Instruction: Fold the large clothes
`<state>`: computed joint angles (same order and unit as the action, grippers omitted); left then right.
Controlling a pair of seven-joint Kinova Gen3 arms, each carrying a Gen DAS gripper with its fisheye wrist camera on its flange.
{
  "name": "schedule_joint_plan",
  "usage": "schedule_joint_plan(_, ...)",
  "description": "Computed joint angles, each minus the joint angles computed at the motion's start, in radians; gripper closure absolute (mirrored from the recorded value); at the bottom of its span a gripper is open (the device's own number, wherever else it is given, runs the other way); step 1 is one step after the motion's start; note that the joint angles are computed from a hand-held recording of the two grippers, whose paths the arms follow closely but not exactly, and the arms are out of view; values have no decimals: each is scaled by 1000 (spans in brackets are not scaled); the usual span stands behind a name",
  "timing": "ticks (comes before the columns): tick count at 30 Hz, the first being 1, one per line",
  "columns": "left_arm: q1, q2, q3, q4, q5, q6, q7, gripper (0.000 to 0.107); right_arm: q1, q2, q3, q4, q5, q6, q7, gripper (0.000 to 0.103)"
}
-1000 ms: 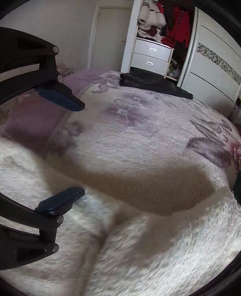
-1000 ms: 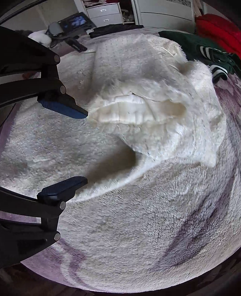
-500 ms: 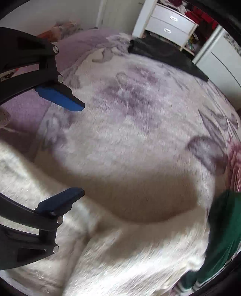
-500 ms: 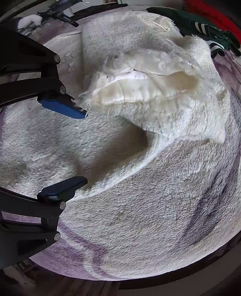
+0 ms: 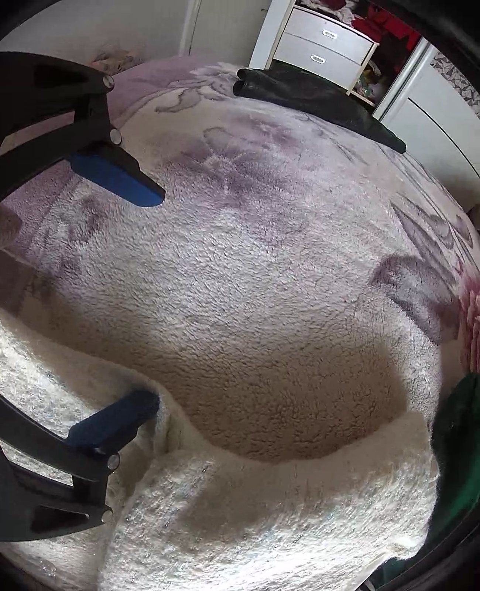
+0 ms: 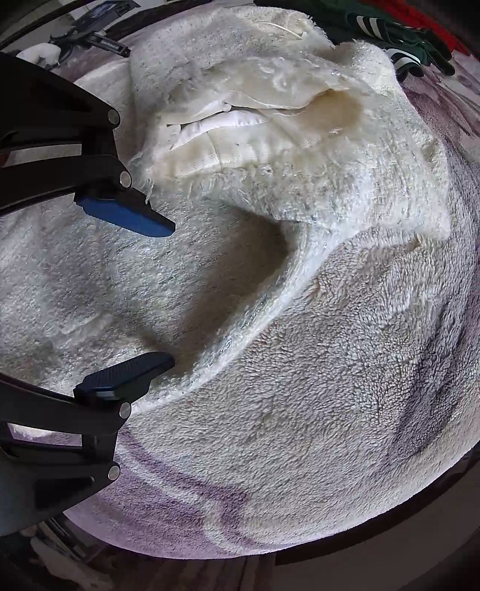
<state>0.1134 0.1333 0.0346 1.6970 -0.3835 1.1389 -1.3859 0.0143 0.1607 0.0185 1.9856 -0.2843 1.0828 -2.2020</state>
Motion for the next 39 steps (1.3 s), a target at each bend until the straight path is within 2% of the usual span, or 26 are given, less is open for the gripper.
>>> schedule_joint_plan(3,-54,23,3,-7,45,-16,1,5,24,-6,-18,-31,15,32,-21,36)
schedule_joint_plan(6,11,47,-85,-28,-31,-24,32,4,90,-51,-14,-13,27,28,23,36)
schedule_joint_plan(8,11,48,-102,-52,-51,-4,59,4,124,-84,2,5,7,15,86,36)
schedule_joint_plan(10,35,18,-121,-75,-67,29,62,4,168,-76,-22,7,3,5,166,36)
schedule_joint_plan(13,60,-64,-87,-79,-90,90,88,4,195,-6,-85,-7,49,-27,284,36)
schedule_joint_plan(16,102,-156,-8,-56,-141,161,147,4,145,73,-66,-38,96,-65,392,38)
schedule_joint_plan(17,123,-175,14,-50,-160,188,165,4,138,85,-49,-44,99,-89,424,66)
schedule_joint_plan(18,155,-194,44,-45,-174,229,198,4,149,95,-36,-57,86,-105,450,84)
schedule_joint_plan(21,212,-213,142,-39,-172,337,282,4,236,187,-4,-84,-24,-69,516,83)
schedule_joint_plan(23,264,-204,182,-47,-146,414,336,4,236,205,40,-95,-70,-4,595,82)
schedule_joint_plan(24,298,-202,195,-49,-126,450,366,4,210,186,79,-97,-70,32,635,70)
schedule_joint_plan(26,349,-197,235,-61,-77,517,426,4,184,103,129,-55,-69,76,709,53)
schedule_joint_plan(27,385,-191,254,-69,-60,547,462,4,197,57,139,-10,-90,95,750,49)
schedule_joint_plan(29,445,-176,278,-72,-26,586,519,4,268,-10,110,83,-95,141,830,49)
schedule_joint_plan(31,500,-157,286,-71,19,603,568,4,355,-6,59,175,-68,174,893,52)
schedule_joint_plan(32,518,-144,303,-69,32,608,588,4,378,24,32,222,-31,172,901,63)
schedule_joint_plan(33,544,-129,309,-69,46,609,603,4,394,71,23,268,-10,155,905,68)
schedule_joint_plan(34,568,-116,316,-71,54,612,614,4,428,104,33,314,-5,131,923,68)
schedule_joint_plan(36,630,-76,339,-95,57,636,652,4,521,116,102,363,-38,111,998,68)
schedule_joint_plan(37,667,-65,333,-107,60,641,663,4,564,94,134,366,-42,126,1034,68)
schedule_joint_plan(39,736,-30,337,-147,64,663,705,4,597,51,224,324,-7,183,1087,60)
